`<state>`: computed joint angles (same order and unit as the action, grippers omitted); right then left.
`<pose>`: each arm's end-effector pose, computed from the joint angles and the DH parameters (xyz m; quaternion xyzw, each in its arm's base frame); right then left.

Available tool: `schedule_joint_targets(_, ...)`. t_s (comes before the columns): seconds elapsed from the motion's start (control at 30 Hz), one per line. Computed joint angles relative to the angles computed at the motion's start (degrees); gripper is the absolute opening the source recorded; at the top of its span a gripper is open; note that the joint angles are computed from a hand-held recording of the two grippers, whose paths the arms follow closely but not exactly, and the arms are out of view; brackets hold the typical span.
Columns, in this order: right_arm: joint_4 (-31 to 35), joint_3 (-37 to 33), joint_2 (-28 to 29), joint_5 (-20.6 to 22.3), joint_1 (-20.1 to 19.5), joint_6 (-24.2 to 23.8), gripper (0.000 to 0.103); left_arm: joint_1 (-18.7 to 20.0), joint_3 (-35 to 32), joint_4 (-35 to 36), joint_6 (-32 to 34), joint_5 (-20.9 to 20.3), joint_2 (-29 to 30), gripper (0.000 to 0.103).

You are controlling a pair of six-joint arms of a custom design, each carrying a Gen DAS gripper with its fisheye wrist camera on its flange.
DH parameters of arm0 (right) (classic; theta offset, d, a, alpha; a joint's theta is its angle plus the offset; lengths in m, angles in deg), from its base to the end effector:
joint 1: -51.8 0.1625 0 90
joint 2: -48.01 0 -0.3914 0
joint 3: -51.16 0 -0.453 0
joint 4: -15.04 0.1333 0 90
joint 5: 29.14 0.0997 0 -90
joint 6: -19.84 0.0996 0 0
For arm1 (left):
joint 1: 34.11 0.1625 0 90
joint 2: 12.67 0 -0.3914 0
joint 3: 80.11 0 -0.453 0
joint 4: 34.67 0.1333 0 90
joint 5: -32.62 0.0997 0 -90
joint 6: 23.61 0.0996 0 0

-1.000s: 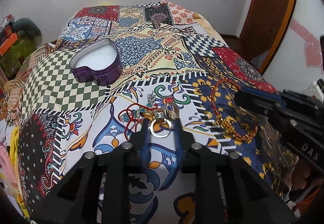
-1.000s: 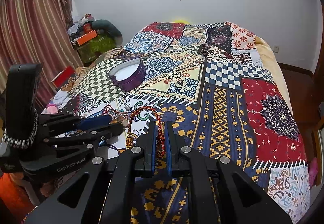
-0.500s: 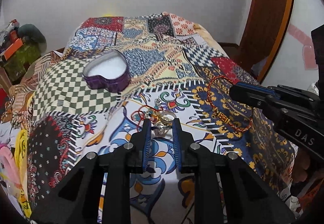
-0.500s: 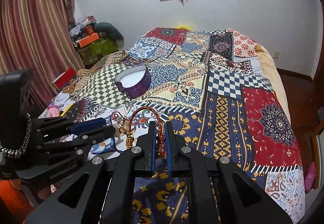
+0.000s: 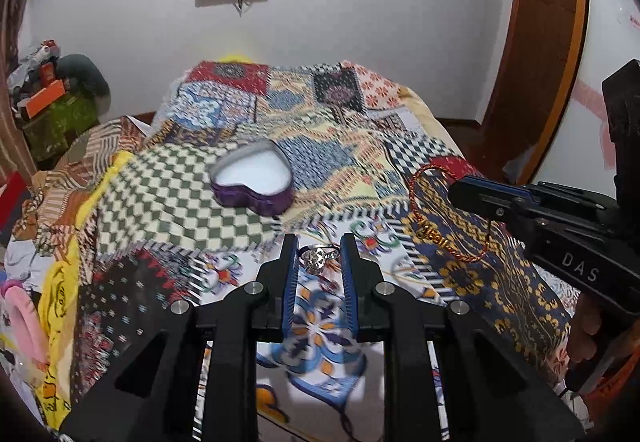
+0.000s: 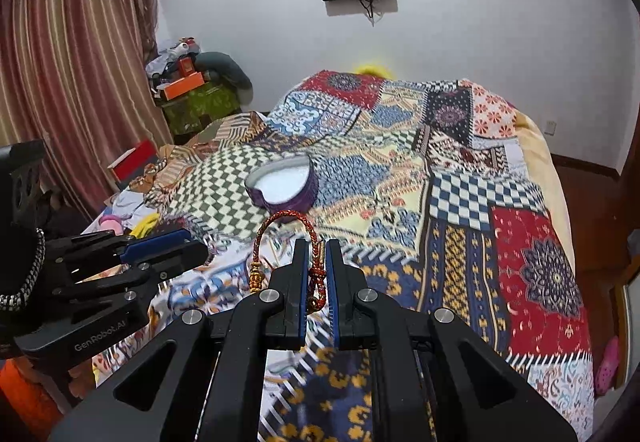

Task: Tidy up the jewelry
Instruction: 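Carry both items into the purple heart tin and open both grippers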

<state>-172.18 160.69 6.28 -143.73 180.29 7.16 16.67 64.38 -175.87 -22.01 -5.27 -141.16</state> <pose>0.4420 -0.4082 -0.0263 0.3593 -0.8757 0.2878 0.1454 -0.0309 -0.3731 0.3515 0.1742 0.8489 -0.3921 0.3087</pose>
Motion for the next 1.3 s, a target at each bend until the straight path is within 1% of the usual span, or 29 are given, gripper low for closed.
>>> schedule_joint_targets(0.23,-0.1,-4.2,2.7,-0.2,0.9,-0.9,0.007,2.0,-2.4,-7.4,5.5,0.4,2.4,0.02)
schedule_joint_targets(0.37,0.2,-6.8,4.5,-0.1,1.0,-1.7,0.007,3.8,-3.9,-12.1,9.0,-0.3,4.4,0.02)
schedule_joint_targets(0.57,1.2,-10.9,7.3,-0.3,1.2,-3.2,0.007,6.5,-6.7,-19.4,14.5,-0.9,9.2,0.02)
schedule_joint_targets(0.83,3.6,-15.9,10.9,0.5,0.6,-3.7,0.007,10.3,-10.9,-28.0,21.3,-2.7,16.2,0.02)
schedule_joint_targets(0.97,5.8,-18.9,12.6,0.8,0.2,-3.4,0.007,12.8,-13.5,-29.3,22.4,-4.7,19.5,0.02)
schedule_joint_targets(1.03,6.8,-20.2,13.3,0.7,0.0,-3.4,0.007,14.4,-15.0,-29.0,22.1,-6.4,21.1,0.02)
schedule_joint_targets(1.3,16.0,-26.8,16.1,2.4,-1.8,-1.9,0.007,20.5,-21.0,-26.1,19.4,-9.8,26.9,0.02)
